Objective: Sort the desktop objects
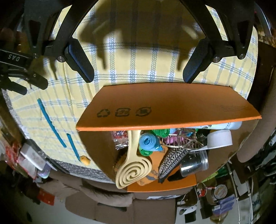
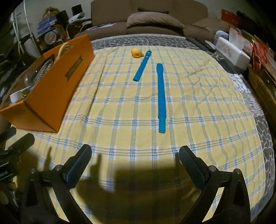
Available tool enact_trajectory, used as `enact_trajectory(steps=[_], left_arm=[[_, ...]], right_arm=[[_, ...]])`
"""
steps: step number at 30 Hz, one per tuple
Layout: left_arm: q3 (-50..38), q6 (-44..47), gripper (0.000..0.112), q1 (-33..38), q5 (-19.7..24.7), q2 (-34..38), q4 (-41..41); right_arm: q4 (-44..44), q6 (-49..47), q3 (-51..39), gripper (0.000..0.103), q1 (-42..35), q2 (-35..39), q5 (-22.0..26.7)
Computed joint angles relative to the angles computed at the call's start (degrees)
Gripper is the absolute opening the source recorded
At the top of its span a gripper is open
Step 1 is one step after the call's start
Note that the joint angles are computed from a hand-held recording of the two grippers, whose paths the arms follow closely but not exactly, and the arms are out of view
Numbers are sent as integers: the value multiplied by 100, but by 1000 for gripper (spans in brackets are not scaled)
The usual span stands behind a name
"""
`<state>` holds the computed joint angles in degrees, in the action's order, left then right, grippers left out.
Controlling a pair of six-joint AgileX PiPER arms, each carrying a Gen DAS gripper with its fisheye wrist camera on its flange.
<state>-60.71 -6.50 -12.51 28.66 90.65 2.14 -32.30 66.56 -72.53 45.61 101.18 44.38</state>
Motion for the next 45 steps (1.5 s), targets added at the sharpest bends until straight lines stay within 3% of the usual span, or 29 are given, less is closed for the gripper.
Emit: enact_trajectory(steps=[13, 22, 45], left_arm=[[-33, -695, 103, -212, -234, 596, 460], [209, -1460, 103, -376, -582, 617, 1156], [218, -1268, 103, -334, -631, 630, 964]], right_arm=[[-163, 321, 220, 102, -131, 189, -288], [-994, 1018, 364, 103, 127, 292, -189], [-972, 963, 340, 103, 82, 308, -215]])
